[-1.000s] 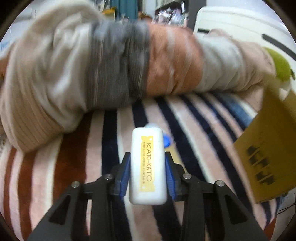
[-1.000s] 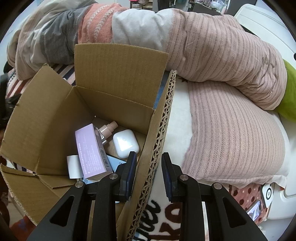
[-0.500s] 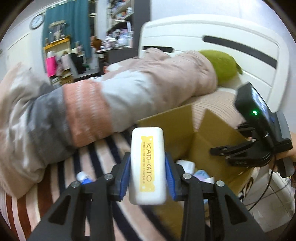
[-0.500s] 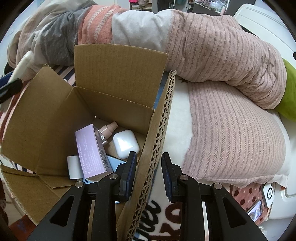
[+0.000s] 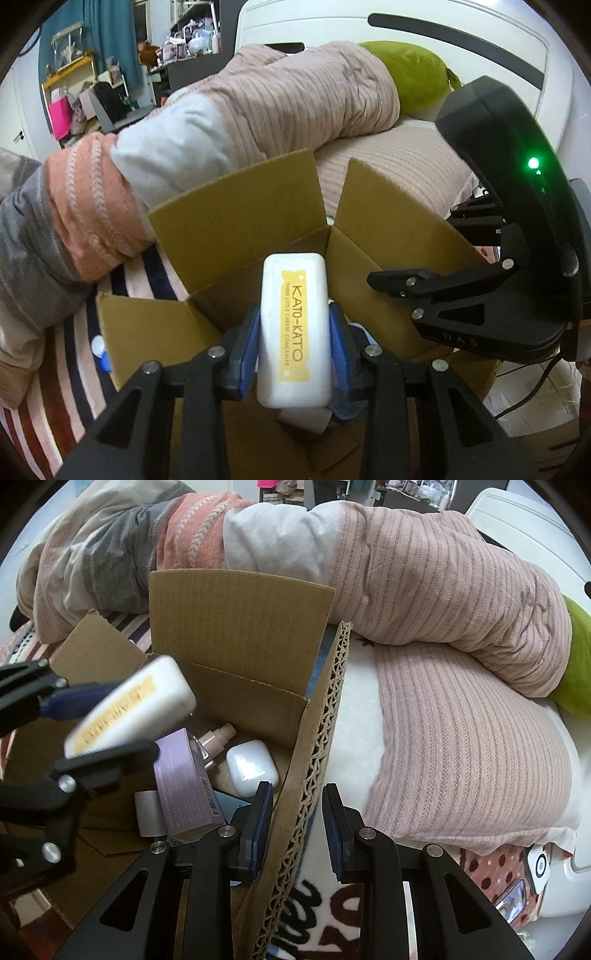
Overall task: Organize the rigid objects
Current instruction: 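Carry the KATO-KATO box into the cardboard box and release it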
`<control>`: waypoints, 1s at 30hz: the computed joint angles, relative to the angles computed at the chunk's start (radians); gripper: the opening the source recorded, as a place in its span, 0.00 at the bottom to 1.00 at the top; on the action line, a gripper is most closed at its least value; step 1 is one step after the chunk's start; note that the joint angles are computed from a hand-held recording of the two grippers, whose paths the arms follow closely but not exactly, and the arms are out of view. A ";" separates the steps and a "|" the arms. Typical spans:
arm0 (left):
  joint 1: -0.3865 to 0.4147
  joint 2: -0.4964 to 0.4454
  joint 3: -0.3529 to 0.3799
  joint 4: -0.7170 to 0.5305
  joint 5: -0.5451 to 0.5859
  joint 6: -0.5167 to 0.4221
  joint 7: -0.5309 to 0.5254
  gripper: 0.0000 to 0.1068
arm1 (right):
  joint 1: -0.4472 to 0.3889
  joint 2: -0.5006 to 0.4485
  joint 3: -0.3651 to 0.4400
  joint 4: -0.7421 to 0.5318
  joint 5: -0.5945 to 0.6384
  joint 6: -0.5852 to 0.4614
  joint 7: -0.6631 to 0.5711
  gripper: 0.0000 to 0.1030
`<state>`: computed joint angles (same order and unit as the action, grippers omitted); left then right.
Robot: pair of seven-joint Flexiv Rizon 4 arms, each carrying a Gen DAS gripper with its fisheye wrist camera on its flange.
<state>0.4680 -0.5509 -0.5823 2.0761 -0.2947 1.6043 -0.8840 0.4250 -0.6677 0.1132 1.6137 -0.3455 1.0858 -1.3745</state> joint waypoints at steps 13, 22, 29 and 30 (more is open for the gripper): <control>0.064 0.007 -0.053 0.039 0.038 0.070 -0.022 0.66 | 0.004 0.002 -0.006 0.005 -0.005 0.005 0.007 0.21; 0.320 0.048 -0.265 0.157 0.205 0.188 -0.117 0.85 | 0.010 0.000 -0.011 0.000 -0.012 -0.006 0.019 0.21; 0.487 0.094 -0.342 0.235 0.330 0.264 -0.216 0.90 | 0.015 -0.004 -0.015 -0.008 -0.021 -0.021 0.030 0.21; 0.492 0.099 -0.326 0.242 0.344 0.281 -0.227 0.93 | 0.016 -0.004 -0.016 -0.008 -0.023 -0.022 0.032 0.21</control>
<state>0.9596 -0.4522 -0.9087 2.3176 0.0496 1.8855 -1.1113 0.4408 -0.6713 0.0973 1.6059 -0.3680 1.0636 -1.3428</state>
